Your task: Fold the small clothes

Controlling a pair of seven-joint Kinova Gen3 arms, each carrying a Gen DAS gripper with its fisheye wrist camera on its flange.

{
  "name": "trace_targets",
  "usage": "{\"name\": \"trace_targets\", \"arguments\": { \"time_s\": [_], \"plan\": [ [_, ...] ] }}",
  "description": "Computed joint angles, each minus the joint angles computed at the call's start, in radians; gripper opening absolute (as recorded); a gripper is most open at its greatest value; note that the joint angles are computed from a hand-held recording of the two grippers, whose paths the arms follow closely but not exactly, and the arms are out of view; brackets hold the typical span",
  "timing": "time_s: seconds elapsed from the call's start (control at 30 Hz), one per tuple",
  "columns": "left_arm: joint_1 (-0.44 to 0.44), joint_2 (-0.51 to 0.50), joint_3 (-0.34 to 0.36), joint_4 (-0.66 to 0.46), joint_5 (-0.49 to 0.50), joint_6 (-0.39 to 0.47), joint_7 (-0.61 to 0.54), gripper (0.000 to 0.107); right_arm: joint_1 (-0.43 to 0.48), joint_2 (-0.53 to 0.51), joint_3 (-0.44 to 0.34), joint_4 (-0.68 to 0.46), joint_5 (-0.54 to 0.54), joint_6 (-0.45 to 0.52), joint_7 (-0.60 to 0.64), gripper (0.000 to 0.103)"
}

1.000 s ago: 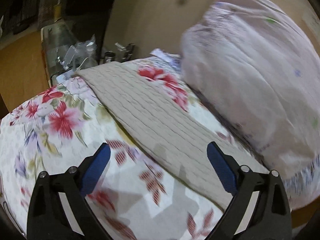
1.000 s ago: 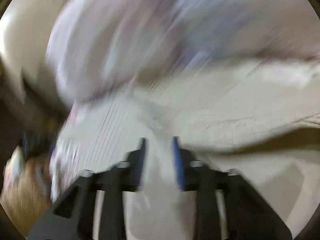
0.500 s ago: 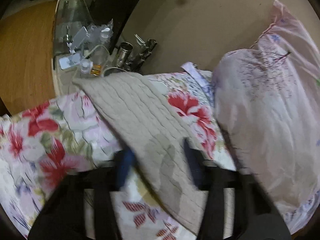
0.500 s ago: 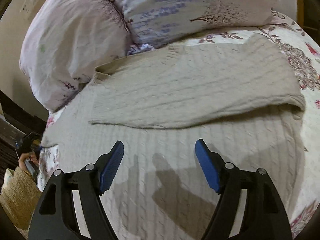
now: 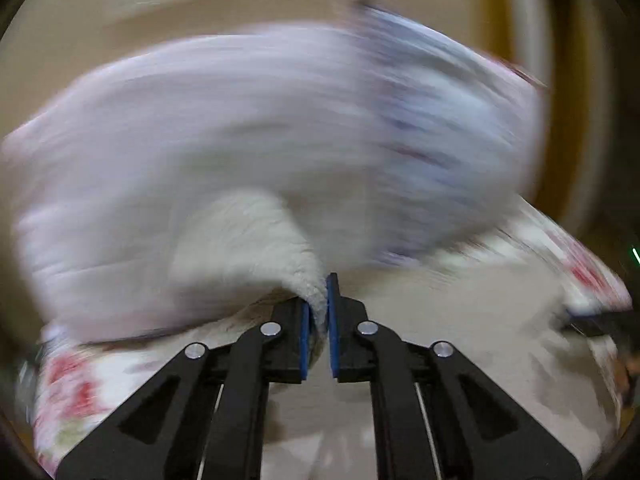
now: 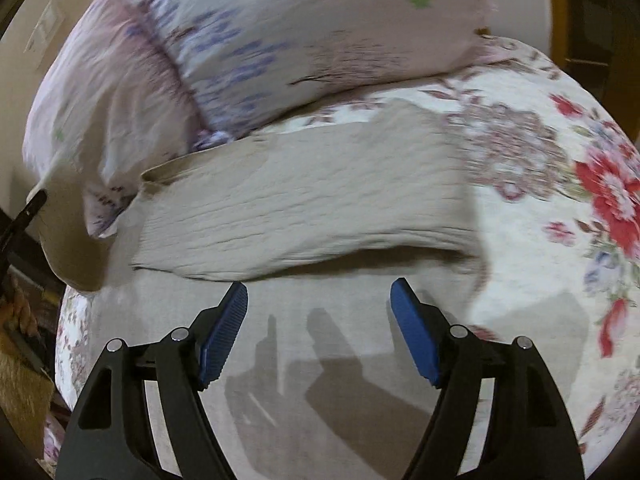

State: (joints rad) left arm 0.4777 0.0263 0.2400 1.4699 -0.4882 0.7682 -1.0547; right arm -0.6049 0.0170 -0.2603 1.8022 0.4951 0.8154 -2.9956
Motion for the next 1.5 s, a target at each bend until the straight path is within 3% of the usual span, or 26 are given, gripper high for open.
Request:
{"name": "trace_targets", "arguments": {
  "time_s": [0.07,0.1,0.2,0.3,0.37,0.47,0.57,0.6,0.67,0.7,0.77,0.83,0.87,0.9,0.97,1.03,1.1,1.17,1.27,1.33,1.4,1.43,1.47,1.5],
  "plan": [
    [0.056,0.077,0.075,-0.029,-0.023,0.059,0.001,0.022,0.015,-0.023,0.001,0.020,-0.026,0.009,0.007,0.076],
    [0.090,0.089,0.085,-0.022,-0.059,0.095,0.026,0.032,0.044,-0.040,-0.021,0.034,-0.039,0.011,0.006,0.076],
    [0.168,0.020,0.028,0.088,-0.089,0.148,0.148,0.063,0.130,-0.097,-0.113,0.064,-0.052,0.057,-0.015,0.076],
    [0.111,-0.071,0.033,0.179,-0.050,0.229,0.241,0.071,0.094,-0.158,-0.075,0.114,-0.101,0.074,-0.042,0.076],
    [0.062,-0.135,0.026,0.235,0.019,0.305,0.274,0.074,0.031,-0.203,0.002,0.172,-0.167,0.027,-0.050,0.074],
    [0.094,-0.211,-0.091,0.298,0.140,0.339,0.284,0.074,-0.054,-0.258,0.069,0.247,-0.236,-0.057,-0.047,0.071],
    [0.142,-0.304,-0.174,0.385,0.262,0.296,0.314,0.067,-0.183,-0.298,0.180,0.300,-0.342,-0.147,0.034,0.056],
    [0.140,-0.331,-0.165,0.401,0.287,0.285,0.325,0.066,-0.229,-0.314,0.215,0.324,-0.382,-0.187,0.056,0.051],
    [0.107,-0.358,-0.145,0.418,0.368,0.264,0.303,0.059,-0.322,-0.335,0.280,0.375,-0.464,-0.269,0.089,0.026],
    [0.104,-0.380,-0.140,0.434,0.409,0.247,0.303,0.050,-0.368,-0.343,0.308,0.404,-0.504,-0.309,0.103,0.022],
    [0.045,-0.406,-0.089,0.456,0.484,0.229,0.293,0.047,-0.461,-0.359,0.363,0.458,-0.586,-0.391,0.140,0.012],
    [-0.020,-0.416,-0.042,0.459,0.555,0.231,0.260,0.042,-0.524,-0.358,0.410,0.489,-0.667,-0.453,0.204,0.009],
    [-0.033,-0.411,-0.039,0.455,0.595,0.239,0.232,0.033,-0.529,-0.351,0.414,0.490,-0.702,-0.465,0.244,0.009],
    [-0.034,-0.413,-0.055,0.458,0.625,0.244,0.202,0.023,-0.514,-0.344,0.408,0.486,-0.732,-0.473,0.285,0.008],
    [-0.028,-0.386,-0.078,0.449,0.696,0.252,0.126,0.012,-0.474,-0.340,0.401,0.473,-0.773,-0.499,0.366,0.008],
    [-0.046,-0.365,-0.078,0.428,0.728,0.269,0.064,0.010,-0.406,-0.338,0.377,0.453,-0.805,-0.525,0.447,0.008],
    [-0.022,-0.354,-0.153,0.424,0.790,0.232,-0.017,0.008,-0.368,-0.330,0.393,0.424,-0.818,-0.553,0.521,0.008],
    [-0.008,-0.343,-0.223,0.403,0.808,0.181,-0.091,0.007,-0.393,-0.314,0.475,0.391,-0.804,-0.602,0.588,0.008],
    [-0.077,-0.275,-0.281,0.315,0.805,0.064,-0.192,0.007,-0.433,-0.247,0.609,0.308,-0.766,-0.666,0.642,0.008],
    [-0.132,-0.211,-0.257,0.252,0.746,0.000,-0.198,0.008,-0.409,-0.169,0.664,0.224,-0.685,-0.672,0.610,0.008],
    [-0.206,-0.119,-0.203,0.165,0.678,-0.026,-0.150,0.023,-0.332,-0.084,0.663,0.147,-0.630,-0.641,0.532,0.017],
    [-0.231,-0.084,-0.176,0.132,0.637,-0.014,-0.110,0.036,-0.287,-0.037,0.657,0.107,-0.627,-0.602,0.491,0.042],
    [-0.274,-0.069,-0.135,0.109,0.596,0.014,-0.069,0.068,-0.242,-0.006,0.634,0.079,-0.617,-0.561,0.451,0.059],
    [-0.321,-0.055,-0.100,0.090,0.556,0.044,-0.035,0.087,-0.203,0.012,0.609,0.065,-0.621,-0.537,0.410,0.059]
  ]
}}
